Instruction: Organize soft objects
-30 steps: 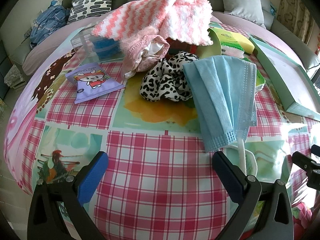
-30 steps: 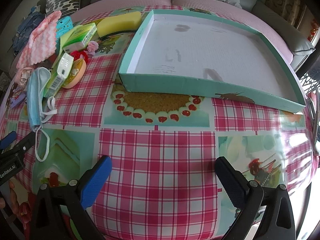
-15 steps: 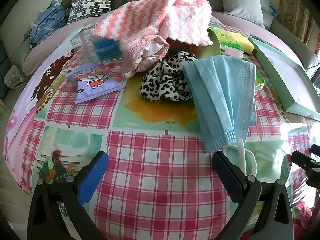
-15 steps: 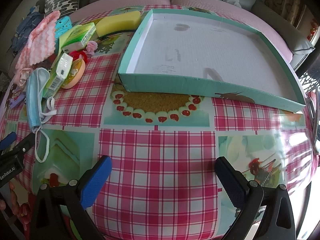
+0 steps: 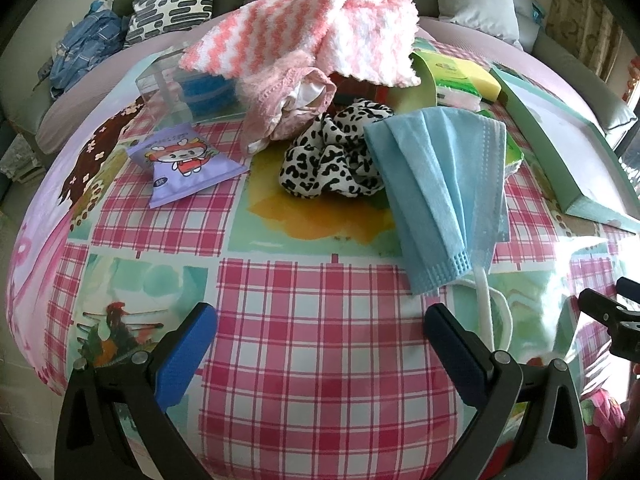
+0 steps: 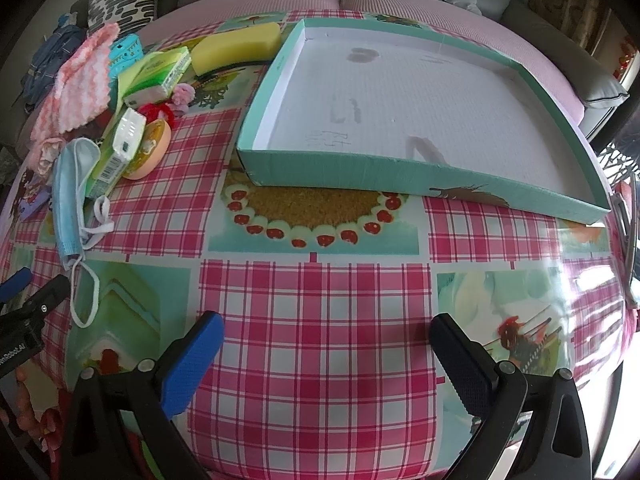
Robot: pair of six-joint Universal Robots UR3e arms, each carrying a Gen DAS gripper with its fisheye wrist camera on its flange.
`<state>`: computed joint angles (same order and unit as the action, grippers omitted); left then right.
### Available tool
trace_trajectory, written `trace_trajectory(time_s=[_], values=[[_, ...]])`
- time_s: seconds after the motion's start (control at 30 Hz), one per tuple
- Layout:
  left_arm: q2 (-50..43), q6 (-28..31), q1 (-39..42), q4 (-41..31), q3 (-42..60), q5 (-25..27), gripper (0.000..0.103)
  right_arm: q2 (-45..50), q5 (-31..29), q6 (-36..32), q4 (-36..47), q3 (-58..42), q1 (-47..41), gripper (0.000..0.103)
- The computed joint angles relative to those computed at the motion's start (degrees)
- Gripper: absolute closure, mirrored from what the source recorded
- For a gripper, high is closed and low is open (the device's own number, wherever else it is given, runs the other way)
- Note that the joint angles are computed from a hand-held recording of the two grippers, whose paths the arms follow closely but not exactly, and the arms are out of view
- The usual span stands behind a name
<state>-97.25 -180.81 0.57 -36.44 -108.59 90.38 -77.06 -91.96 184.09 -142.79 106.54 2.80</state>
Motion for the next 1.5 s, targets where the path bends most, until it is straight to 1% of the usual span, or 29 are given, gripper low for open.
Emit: trace_trajectory(time_s=[0.03, 0.07, 0.17, 0.23, 0.33, 0.43, 0.5, 0.57, 0.6, 0.67, 0.7, 0.73, 0.77, 0.83, 0.87, 0.93, 0.97, 1.0, 1.03, 1.07, 1.1, 1.13, 1.17, 1.2, 1.23, 1.33, 1.5], values=[[0.4, 0.5, 0.7, -1.3, 0.4, -0.7, 0.0, 0.0, 0.2, -0.1, 0.9, -0.6, 0.0, 0.0], [1.5, 1.5, 2.5, -3.3, 0.7, -3.0, 0.0, 0.0, 0.3, -0.1, 1.7, -1.2, 0.1, 0.0], [3.6, 3.5, 5.7, -3.8, 0.6, -5.7, 0.0, -1.0, 2.1, -0.1, 1.7, -2.2, 0.4, 0.0], [4.0, 5.0, 7.1, -3.8, 1.7, -5.1, 0.0, -1.2, 4.2, -0.9, 0.7, -4.3, 1.4, 0.0], [1.9, 6.1, 9.5, -4.2, 6.0, -2.9, 0.0, 0.9, 6.9, -2.9, -1.1, -8.9, 3.7, 0.0], [-1.0, 4.5, 12.0, -3.5, 9.8, -2.2, 0.0, 5.6, 9.6, -4.5, -0.3, -15.6, 6.2, 0.0], [-3.5, 3.7, 12.8, -3.5, 12.4, -1.9, 0.0, 8.8, 12.5, -4.8, 0.4, -19.3, 7.1, 0.0], [-6.9, 2.9, 13.8, -4.5, 15.9, -2.1, 0.0, 12.2, 12.3, -4.7, 1.7, -23.5, 9.4, 0.0], [-7.3, 2.7, 14.0, -4.2, 16.1, -2.5, 0.0, 14.1, 11.6, -4.8, 2.7, -26.0, 10.5, 0.002], [-9.0, 2.4, 14.4, -4.0, 17.2, -3.4, 0.002, 16.3, 11.2, -5.1, 3.5, -28.7, 11.8, 0.008], [-9.2, 2.1, 14.3, -3.4, 16.7, -3.3, 0.006, 17.3, 11.4, -5.4, 4.4, -30.1, 12.3, 0.012], [-9.5, 2.1, 14.3, -3.2, 16.6, -3.3, 0.014, 18.4, 11.6, -5.5, 5.4, -31.7, 12.8, 0.017], [-10.4, 2.2, 14.7, -3.1, 17.1, -3.8, 0.018, 19.1, 11.9, -5.6, 5.8, -32.3, 13.4, 0.019], [-11.1, 1.9, 15.3, -3.6, 17.5, -5.0, 0.03, 20.4, 12.5, -6.0, 6.6, -33.7, 14.1, 0.028], [-11.4, 1.8, 15.7, -3.8, 17.6, -5.9, 0.033, 20.6, 12.6, -6.0, 6.6, -33.7, 14.4, 0.031], [-11.9, 1.8, 16.0, -4.2, 17.8, -6.4, 0.048, 21.0, 13.1, -6.1, 7.4, -34.1, 14.7, 0.044], [-11.8, 1.8, 16.1, -4.5, 17.6, -6.6, 0.052, 21.3, 13.5, -6.0, 7.7, -34.5, 14.7, 0.047], [-11.6, 1.7, 16.3, -4.6, 17.4, -7.3, 0.06, 23.0, 13.9, -6.3, 8.5, -36.3, 14.4, 0.054], [-11.8, 1.7, 17.0, -4.7, 17.1, -8.7, 0.065, 23.3, 14.4, -6.5, 8.5, -36.2, 14.2, 0.059], [-11.9, 1.6, 17.1, -4.6, 17.0, -9.0, 0.066, 23.2, 14.7, -6.5, 8.4, -35.7, 14.1, 0.062], [-12.0, 1.6, 17.1, -4.4, 16.9, -9.1, 0.068, 23.2, 15.1, -6.5, 8.3, -35.7, 14.1, 0.068], [-12.1, 1.6, 17.2, -4.0, 16.7, -9.1, 0.07, 23.4, 15.3, -6.5, 8.2, -35.7, 14.2, 0.073], [-12.3, 1.6, 17.1, -3.6, 16.7, -8.9, 0.072, 23.4, 15.5, -6.5, 8.2, -35.7, 14.2, 0.074], [-11.6, 1.5, 17.2, -3.1, 15.7, -8.8, 0.074, 23.4, 15.8, -6.5, 8.1, -35.5, 14.2, 0.078], [-11.6, 1.5, 17.4, -2.7, 15.3, -9.0, 0.074, 23.1, 16.1, -6.7, 8.0, -35.1, 14.1, 0.085], [-10.0, 1.6, 17.8, -2.0, 13.4, -9.4, 0.077, 22.8, 16.7, -6.6, 7.2, -34.2, 14.1, 0.092], [-6.1, 1.7, 18.1, -2.2, 10.1, -9.5, 0.082, 21.0, 18.6, -7.4, 6.4, -32.0, 13.2, 0.095]])
